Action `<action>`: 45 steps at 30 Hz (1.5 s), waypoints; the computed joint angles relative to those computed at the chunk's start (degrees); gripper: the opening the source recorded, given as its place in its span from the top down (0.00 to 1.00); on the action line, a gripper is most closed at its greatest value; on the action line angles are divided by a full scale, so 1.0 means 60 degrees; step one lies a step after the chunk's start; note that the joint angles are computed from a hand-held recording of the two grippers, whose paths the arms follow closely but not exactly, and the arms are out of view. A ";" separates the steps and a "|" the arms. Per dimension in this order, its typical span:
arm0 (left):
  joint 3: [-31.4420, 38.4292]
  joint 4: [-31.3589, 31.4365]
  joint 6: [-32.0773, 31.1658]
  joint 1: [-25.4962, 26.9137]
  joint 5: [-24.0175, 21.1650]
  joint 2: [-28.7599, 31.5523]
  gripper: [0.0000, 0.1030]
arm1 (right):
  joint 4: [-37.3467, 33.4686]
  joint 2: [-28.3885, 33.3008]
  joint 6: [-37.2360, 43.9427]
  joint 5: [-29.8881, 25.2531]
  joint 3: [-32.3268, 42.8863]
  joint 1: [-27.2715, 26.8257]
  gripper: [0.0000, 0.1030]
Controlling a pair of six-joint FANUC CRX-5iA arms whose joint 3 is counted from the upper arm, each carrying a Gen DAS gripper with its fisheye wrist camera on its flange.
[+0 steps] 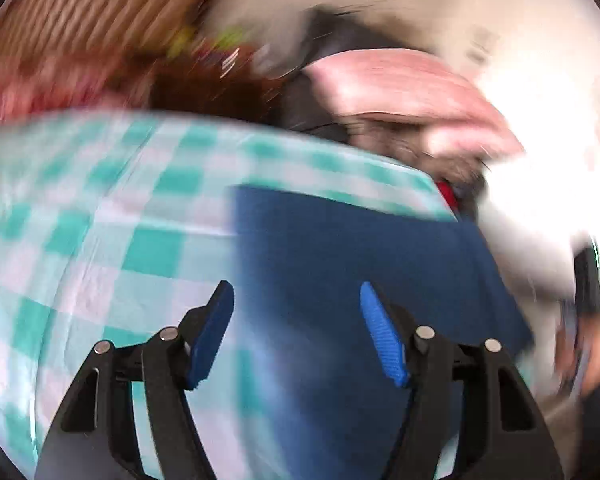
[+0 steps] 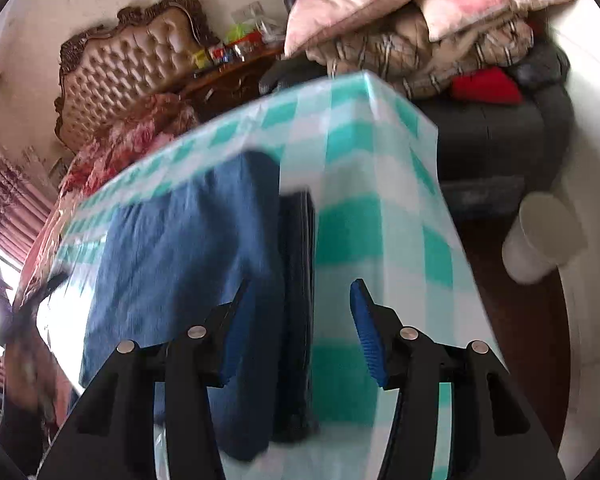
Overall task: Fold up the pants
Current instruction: 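Release the jeans and press the folded stack flat with both grippers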
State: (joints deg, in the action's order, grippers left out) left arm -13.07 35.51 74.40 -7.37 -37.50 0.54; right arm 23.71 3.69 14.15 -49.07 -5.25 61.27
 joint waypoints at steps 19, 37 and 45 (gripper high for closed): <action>0.1471 -0.1343 0.0212 -0.0458 0.0323 0.1043 0.57 | 0.2987 0.0714 -0.1454 -0.3172 0.0952 0.1572 0.71; 0.2040 -0.6175 0.3455 -0.2865 -0.1449 0.0352 0.40 | 0.3472 0.4114 -0.0398 -0.4337 0.4533 0.0966 0.62; 0.0646 -0.5078 0.3194 -0.2639 -0.1117 -0.0180 0.08 | 0.2511 0.3879 -0.1465 -0.5116 0.3892 0.1827 0.59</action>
